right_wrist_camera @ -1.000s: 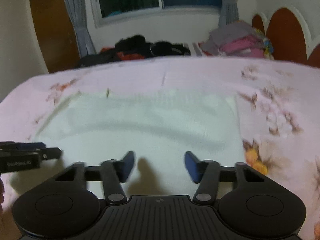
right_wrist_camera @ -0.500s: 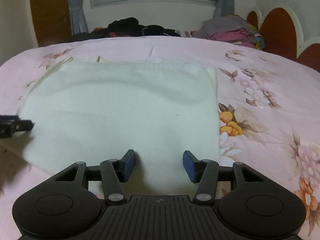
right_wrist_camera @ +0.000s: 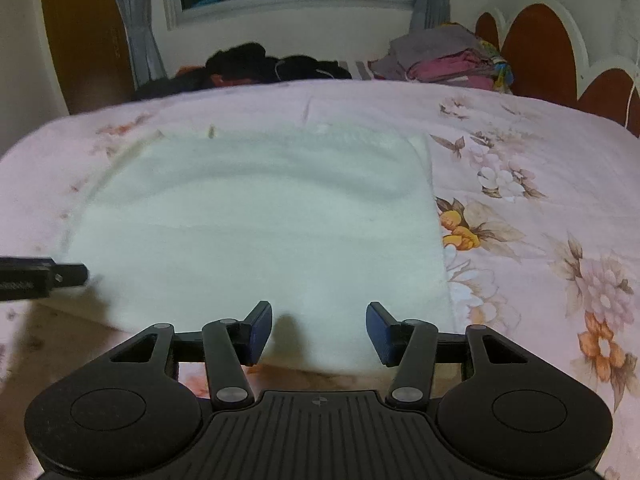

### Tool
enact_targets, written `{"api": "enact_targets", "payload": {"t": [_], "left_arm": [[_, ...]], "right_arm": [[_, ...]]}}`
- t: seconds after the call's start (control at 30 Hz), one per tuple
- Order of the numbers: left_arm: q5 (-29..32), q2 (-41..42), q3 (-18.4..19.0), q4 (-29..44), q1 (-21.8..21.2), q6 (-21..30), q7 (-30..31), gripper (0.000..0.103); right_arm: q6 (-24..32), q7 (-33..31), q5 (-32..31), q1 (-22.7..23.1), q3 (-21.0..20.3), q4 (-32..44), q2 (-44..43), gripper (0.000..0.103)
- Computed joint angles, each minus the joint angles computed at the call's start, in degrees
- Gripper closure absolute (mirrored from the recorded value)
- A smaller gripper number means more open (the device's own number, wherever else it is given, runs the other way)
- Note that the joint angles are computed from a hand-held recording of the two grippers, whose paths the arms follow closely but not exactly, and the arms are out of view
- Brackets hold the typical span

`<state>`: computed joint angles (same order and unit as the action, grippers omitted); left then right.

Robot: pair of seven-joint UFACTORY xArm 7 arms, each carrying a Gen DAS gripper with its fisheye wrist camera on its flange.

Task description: Fold small clothes

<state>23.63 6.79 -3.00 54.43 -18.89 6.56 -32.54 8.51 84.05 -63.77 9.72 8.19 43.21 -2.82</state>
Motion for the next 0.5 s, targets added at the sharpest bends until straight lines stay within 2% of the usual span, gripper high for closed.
{"api": "enact_targets", "payload": {"t": [0.13, 0.2, 0.27, 0.43, 0.5], "left_arm": [[-2.00, -1.84, -1.35, -1.55, 0.43, -0.20, 1.64, 0.041], [-4.94, -2.38, -2.42, -2.11, 1.02, -0.30, 3.45, 0.041], [-6.58, -2.53, -2.77, -2.03, 1.07, 0.30, 3.32, 0.041], [-13.94, -1.80, -3.88, -0.87, 1.74, 3.64, 3.18, 0.040], [-15.19, -1.64, -3.60, -0.79, 1.58, 4.96, 0.79, 0.040]], "right_arm": [[0.40, 1.88, -0.96, 0.16, 1.24, -0.22, -2.13, 0.051], [0.05, 2.94, -1.80, -0.14, 1.82, 0.08, -2.38, 0.051], [-1.38, 4.81, -4.36, -0.82, 1.92, 0.94, -1.64, 0.051], [-5.01, 5.93, -8.56, -0.54, -0.67, 5.51, 3.96, 0.051], [-8.33, 5.50, -8.48, -0.02, -2.72, 7.51, 6.84, 0.051]]}}
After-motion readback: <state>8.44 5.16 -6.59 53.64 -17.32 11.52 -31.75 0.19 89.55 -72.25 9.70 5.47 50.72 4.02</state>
